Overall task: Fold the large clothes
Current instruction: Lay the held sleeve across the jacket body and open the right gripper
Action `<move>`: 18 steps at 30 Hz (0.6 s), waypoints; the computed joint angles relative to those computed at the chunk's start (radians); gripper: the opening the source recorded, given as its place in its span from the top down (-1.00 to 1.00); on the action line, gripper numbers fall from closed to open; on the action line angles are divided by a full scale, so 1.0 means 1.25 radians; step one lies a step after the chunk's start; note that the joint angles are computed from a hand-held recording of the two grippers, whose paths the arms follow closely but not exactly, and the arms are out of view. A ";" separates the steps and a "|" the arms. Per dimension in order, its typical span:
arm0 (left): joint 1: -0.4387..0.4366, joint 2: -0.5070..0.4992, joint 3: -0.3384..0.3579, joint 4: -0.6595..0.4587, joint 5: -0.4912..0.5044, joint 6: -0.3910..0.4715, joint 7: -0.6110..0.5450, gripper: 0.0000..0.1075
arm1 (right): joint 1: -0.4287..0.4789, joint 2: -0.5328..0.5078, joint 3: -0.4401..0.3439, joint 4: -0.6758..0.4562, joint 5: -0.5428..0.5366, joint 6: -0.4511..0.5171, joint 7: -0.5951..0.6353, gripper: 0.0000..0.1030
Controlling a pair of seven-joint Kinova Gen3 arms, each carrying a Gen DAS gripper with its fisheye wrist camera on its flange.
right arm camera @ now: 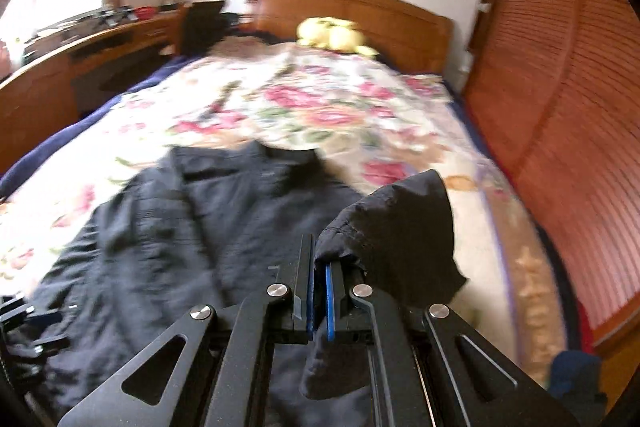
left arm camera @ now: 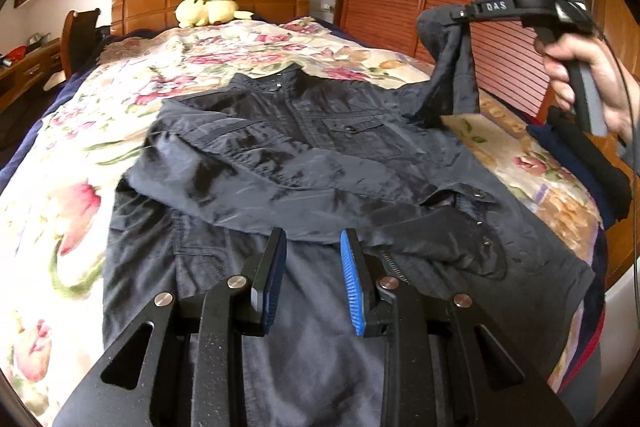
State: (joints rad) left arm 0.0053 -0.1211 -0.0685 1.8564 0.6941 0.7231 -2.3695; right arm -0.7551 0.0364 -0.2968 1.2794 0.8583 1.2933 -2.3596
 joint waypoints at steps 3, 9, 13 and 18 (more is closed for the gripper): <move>-0.006 0.001 -0.008 0.001 0.004 0.005 -0.002 0.46 | -0.015 0.014 -0.009 0.016 -0.025 -0.002 0.000 0.93; -0.016 0.004 -0.013 -0.003 0.019 0.018 -0.012 0.46 | 0.015 0.022 0.012 0.073 -0.132 -0.049 -0.009 0.90; -0.017 0.004 -0.008 -0.001 0.018 0.017 -0.016 0.46 | 0.024 0.032 0.028 0.098 -0.189 -0.092 -0.002 0.30; -0.017 0.009 0.000 -0.003 0.002 0.013 -0.005 0.46 | 0.022 0.034 0.031 0.109 -0.192 -0.105 0.012 -0.39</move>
State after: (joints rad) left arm -0.0162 -0.1102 -0.0684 1.8522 0.6968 0.7396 -2.3761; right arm -0.7277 0.0787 -0.2582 1.4160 0.6180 1.1617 -2.3450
